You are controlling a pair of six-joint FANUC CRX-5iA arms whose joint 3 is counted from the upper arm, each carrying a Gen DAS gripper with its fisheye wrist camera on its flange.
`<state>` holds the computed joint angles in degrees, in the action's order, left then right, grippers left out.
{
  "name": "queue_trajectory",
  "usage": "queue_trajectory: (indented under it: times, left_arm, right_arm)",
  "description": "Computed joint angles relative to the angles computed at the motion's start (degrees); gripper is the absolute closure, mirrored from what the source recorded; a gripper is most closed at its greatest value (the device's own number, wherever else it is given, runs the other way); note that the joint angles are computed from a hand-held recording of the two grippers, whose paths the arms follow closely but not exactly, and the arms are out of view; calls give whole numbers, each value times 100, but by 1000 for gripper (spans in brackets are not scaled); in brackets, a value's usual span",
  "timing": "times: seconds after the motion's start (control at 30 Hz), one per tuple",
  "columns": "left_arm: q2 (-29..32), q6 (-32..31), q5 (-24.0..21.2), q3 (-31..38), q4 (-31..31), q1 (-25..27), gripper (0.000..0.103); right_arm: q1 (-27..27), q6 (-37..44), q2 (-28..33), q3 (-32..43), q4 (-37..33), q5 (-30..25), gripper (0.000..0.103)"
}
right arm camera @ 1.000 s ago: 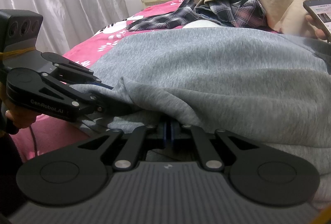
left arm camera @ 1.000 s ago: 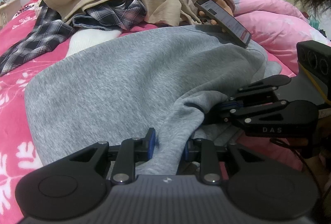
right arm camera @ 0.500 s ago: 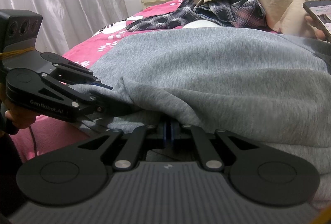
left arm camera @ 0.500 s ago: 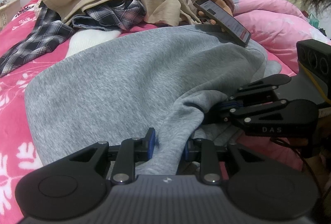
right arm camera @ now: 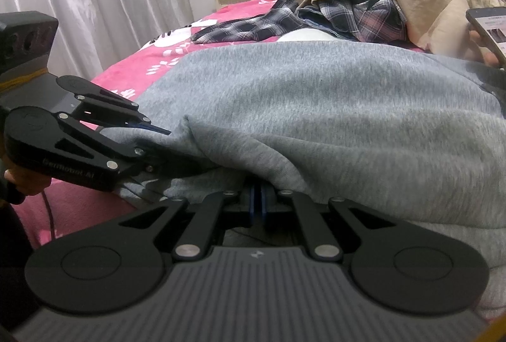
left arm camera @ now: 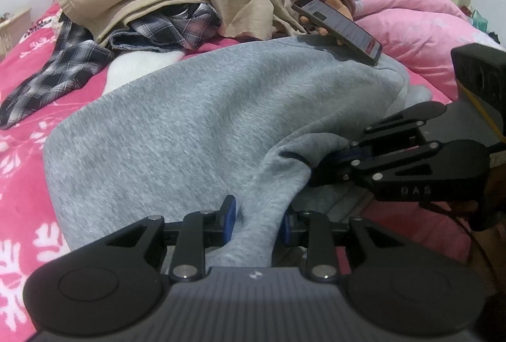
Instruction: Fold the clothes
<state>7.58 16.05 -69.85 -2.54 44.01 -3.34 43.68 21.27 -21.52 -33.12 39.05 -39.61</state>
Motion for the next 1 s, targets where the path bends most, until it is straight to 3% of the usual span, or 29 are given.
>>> queue_trajectory:
  times: [0.33,0.67,0.83,1.0]
  left_arm:
    - [-242,-302,372,-171,-182,-69,66]
    - [-335,-316,441,-153,-323,-86,59]
    - [-336,-426,313,-107,-315,-5,55]
    - [-171,-552,-252,26,172,242,55]
  right_arm:
    - [5,36,106,298,-414,-253,99]
    - [7,-95,18,739,-1191,-692,95]
    - [-72,-314,-138,888,-1674,-837,89]
    - [-376,-308,-361,1025,-2637,-520,82]
